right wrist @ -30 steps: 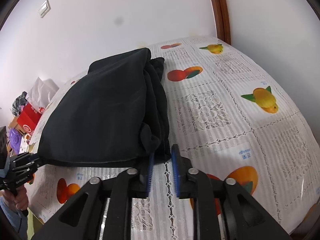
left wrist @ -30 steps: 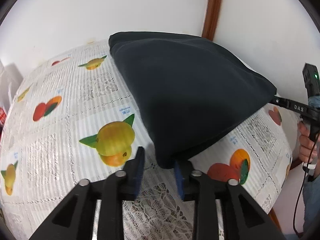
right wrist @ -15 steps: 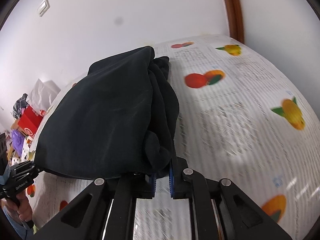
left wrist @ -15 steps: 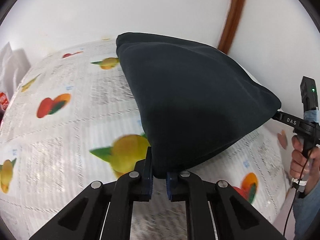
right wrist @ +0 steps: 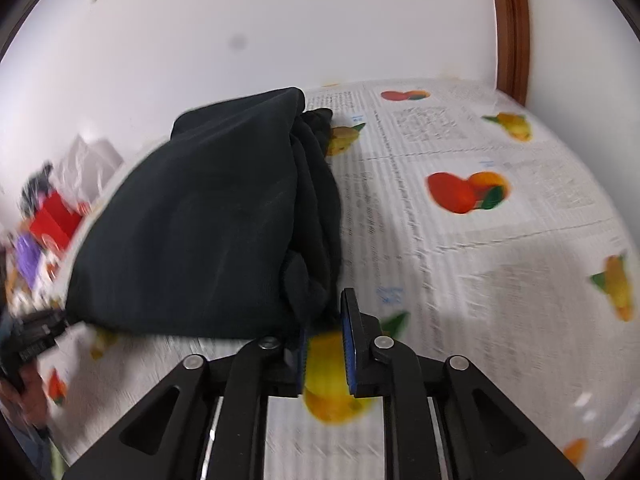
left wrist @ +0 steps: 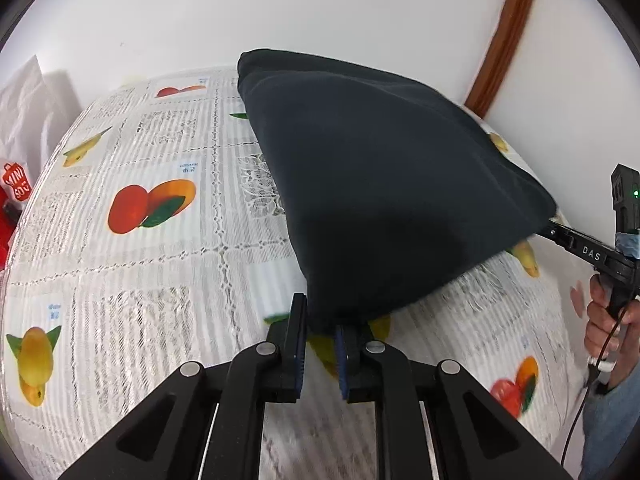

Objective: Fold small clothes

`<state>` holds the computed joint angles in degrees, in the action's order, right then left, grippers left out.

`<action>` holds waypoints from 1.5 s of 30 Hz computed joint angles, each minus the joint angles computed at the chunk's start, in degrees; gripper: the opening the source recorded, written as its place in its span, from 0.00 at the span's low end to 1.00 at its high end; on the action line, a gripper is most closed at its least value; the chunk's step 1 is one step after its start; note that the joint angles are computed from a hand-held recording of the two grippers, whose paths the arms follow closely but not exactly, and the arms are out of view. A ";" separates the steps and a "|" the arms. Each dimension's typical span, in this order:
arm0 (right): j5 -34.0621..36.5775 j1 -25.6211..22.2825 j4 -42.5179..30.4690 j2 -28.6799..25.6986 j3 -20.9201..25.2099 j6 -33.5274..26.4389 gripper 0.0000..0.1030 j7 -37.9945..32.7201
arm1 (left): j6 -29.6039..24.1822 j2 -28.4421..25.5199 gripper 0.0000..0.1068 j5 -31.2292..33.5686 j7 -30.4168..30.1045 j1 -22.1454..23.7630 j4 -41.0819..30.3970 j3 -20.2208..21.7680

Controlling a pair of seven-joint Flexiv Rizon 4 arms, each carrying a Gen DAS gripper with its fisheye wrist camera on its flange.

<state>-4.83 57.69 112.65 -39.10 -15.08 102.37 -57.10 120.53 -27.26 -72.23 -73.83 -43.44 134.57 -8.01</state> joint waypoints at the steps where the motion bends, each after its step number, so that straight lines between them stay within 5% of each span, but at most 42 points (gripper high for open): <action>1: -0.35 0.52 2.12 1.52 -0.48 1.45 0.20 -1.38 | 0.08 1.02 0.15 4.11 -3.04 1.32 2.03 -0.34; 5: 3.08 4.27 6.70 4.98 -3.67 7.91 0.45 -6.90 | 2.46 3.18 0.23 7.73 -7.46 -0.12 5.34 0.63; 9: 3.33 -1.97 1.46 4.26 3.48 7.91 0.45 -7.60 | 3.74 4.27 0.23 11.96 -10.96 1.42 6.41 1.29; 13: 5.44 -1.21 -7.11 -0.96 2.17 2.97 0.44 -5.87 | 2.51 4.17 0.30 15.45 -12.63 4.13 5.39 2.31; 16: 2.95 -7.65 -14.46 -5.44 8.38 -1.47 0.38 -1.41 | 0.62 2.48 0.35 21.39 -15.57 7.26 3.69 3.11; 18: 0.14 -12.72 -17.83 -7.71 13.96 -3.52 0.06 -0.30 | -0.67 1.47 0.35 22.84 -16.13 7.39 2.74 4.13; 23: -4.89 -17.85 -13.45 -9.08 17.75 12.75 0.06 5.07 | -0.85 1.04 0.36 28.94 -19.65 8.38 2.98 5.47; 26: 0.86 -13.38 -14.58 -8.56 14.24 6.02 0.06 0.37 | -1.30 0.99 0.36 29.17 -20.00 7.02 2.47 7.02; 35: 3.34 -2.08 -8.36 -3.90 1.46 1.70 0.12 0.28 | -4.97 -1.02 0.38 26.10 -16.45 3.41 -0.06 9.97; 37: 2.30 1.66 -7.42 -2.56 -3.11 -1.10 0.16 -0.26 | -5.37 -1.00 0.38 25.39 -15.87 2.19 -0.10 10.87; 39: -0.17 5.12 -8.22 -2.18 -7.98 -5.51 0.29 0.43 | -4.56 -0.07 0.38 26.29 -16.56 2.65 0.48 10.68; 41: -3.52 4.18 -10.93 -2.30 -7.97 -8.53 0.41 0.51 | -3.96 0.40 0.40 23.07 -14.43 0.13 0.03 12.60; 45: -8.07 -4.41 -21.49 -5.20 0.81 -15.03 0.43 0.12 | -4.31 0.23 0.42 14.63 -6.90 -2.77 -2.23 14.39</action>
<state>-12.90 53.28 91.16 -44.30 -14.27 87.35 -56.98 116.22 -27.03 -57.60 -80.73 -46.21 132.34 6.38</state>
